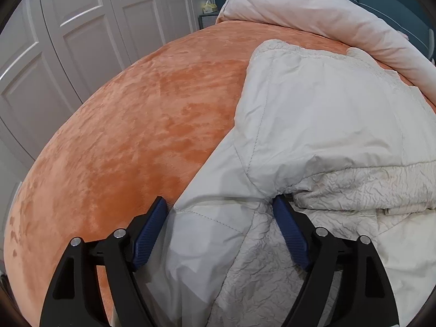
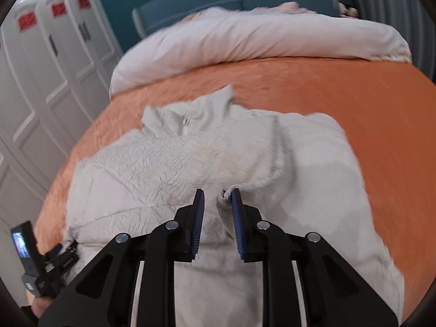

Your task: Fold large clothes

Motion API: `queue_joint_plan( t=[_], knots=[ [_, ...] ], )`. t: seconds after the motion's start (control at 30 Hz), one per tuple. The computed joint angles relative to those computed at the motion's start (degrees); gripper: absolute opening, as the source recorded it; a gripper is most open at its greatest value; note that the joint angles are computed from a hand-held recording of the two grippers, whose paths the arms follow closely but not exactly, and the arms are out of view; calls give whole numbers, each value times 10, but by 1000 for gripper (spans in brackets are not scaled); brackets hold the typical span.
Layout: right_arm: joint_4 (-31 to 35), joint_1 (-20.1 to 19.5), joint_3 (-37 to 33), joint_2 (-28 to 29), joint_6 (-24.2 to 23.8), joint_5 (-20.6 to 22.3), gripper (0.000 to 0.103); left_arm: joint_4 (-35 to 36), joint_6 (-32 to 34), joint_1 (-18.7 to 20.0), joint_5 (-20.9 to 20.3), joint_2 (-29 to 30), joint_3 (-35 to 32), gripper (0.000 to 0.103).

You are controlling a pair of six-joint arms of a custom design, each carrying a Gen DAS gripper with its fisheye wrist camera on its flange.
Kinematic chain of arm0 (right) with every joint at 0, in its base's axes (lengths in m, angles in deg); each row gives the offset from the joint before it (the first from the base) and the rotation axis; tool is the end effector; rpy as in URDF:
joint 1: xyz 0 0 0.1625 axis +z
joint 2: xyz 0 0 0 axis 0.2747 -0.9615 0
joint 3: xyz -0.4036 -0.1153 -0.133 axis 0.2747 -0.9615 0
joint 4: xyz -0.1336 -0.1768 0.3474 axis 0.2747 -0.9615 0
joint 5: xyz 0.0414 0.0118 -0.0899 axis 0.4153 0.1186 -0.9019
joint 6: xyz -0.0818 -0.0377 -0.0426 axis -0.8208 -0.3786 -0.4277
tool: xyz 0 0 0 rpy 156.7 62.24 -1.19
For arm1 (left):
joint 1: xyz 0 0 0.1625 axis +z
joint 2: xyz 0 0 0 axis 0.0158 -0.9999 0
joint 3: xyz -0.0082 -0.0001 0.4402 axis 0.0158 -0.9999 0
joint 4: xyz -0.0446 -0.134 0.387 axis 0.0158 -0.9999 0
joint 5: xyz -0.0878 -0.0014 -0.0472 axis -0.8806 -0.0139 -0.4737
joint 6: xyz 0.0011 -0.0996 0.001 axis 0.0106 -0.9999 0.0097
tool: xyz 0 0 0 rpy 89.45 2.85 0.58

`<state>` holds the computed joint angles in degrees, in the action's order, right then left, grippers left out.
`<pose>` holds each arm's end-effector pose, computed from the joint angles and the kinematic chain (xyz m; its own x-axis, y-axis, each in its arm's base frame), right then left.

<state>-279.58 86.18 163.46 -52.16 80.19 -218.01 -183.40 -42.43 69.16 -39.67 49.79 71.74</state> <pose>0.2152 -0.7080 0.1586 -0.7950 0.3939 0.4613 -0.1531 0.6056 -0.7809 -0.0627 -0.7906 0.2011 -0.6280 0.0401 -0.7771 0.4815 0.8045 -0.3476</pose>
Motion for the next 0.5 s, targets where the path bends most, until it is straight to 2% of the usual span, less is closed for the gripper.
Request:
queue_joint_plan(
  t=[0.07, 0.13, 0.17, 0.2, 0.27, 0.33, 0.4, 0.43, 0.47, 0.5],
  knots=[
    [20, -3, -21, 13, -7, -42, 20, -2, -2, 2, 3, 3, -2, 86],
    [61, -16, -18, 12, 26, -71, 20, -5, -3, 3, 3, 4, -3, 88],
    [57, -31, 11, 1, 54, -54, 20, -8, -3, 4, 3, 5, -3, 90],
    [28, -42, 45, -15, 66, -13, 20, -12, -2, 5, 2, 6, -3, 92],
    [-6, -46, 91, -41, 84, 19, 20, -11, -5, 6, 0, 6, -4, 93],
    [-37, -37, 131, -62, 97, 15, 22, -7, -10, 7, -6, 2, -2, 93],
    [-59, -21, 175, -84, 99, -6, 22, 21, -40, 8, -30, -16, 4, 91],
    [-59, -13, 192, -94, 100, -22, 27, 38, -59, 9, -42, -30, 10, 91],
    [-55, -1, 230, -118, 110, -40, 41, 59, -81, 8, -55, -55, 26, 91],
    [-47, 5, 252, -135, 122, -47, 49, 73, -91, 8, -66, -77, 44, 91]
  ],
)
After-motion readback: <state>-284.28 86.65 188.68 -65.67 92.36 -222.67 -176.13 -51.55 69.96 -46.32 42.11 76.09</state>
